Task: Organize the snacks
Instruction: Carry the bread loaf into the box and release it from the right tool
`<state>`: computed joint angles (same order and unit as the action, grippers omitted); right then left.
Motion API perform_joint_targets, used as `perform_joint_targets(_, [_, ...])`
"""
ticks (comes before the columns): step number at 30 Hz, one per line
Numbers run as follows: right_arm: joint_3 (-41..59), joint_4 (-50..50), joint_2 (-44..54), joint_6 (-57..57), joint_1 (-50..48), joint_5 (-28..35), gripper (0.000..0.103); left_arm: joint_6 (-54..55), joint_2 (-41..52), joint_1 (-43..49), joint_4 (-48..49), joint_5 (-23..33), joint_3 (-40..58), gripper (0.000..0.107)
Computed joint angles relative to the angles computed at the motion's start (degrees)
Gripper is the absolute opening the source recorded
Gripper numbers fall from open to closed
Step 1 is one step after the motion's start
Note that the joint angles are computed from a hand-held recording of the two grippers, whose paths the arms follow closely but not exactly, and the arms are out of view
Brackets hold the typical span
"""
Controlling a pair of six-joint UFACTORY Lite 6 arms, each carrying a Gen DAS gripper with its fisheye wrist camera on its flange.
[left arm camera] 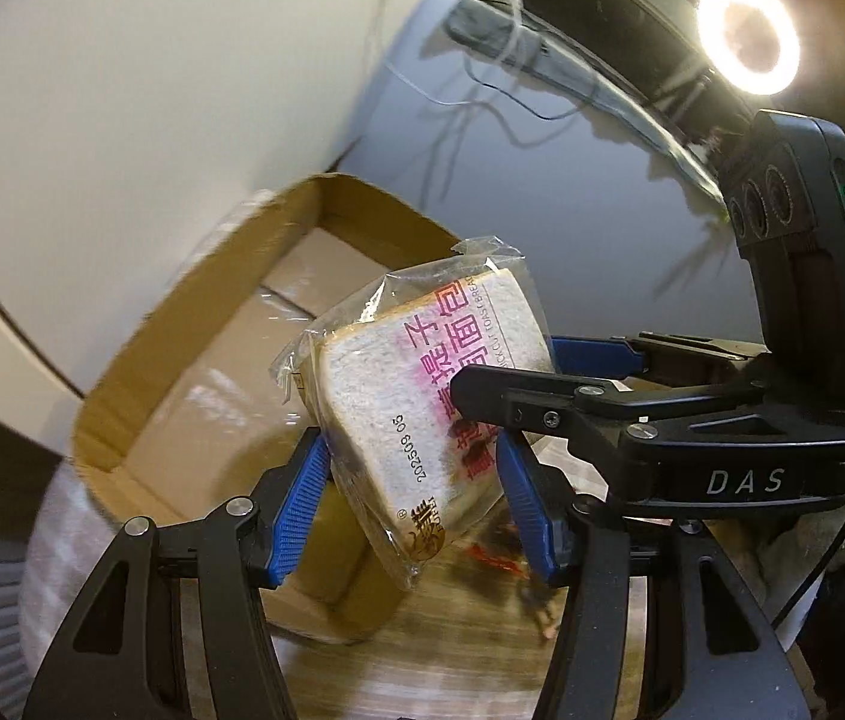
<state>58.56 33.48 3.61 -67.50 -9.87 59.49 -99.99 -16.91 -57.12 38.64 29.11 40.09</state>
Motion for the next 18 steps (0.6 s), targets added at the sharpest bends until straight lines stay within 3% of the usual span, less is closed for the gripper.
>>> perform_joint_targets(11, [-0.2,0.2,3.9,4.9,12.4,-7.5,0.069,5.9,-3.6,7.0,-4.4,-2.5,-6.8,0.056])
perform_joint_targets(18, [-0.9,-0.9,3.0,5.9,13.2,-10.7,0.069,5.7,-5.2,5.8,-3.6,1.0,-7.4,0.056])
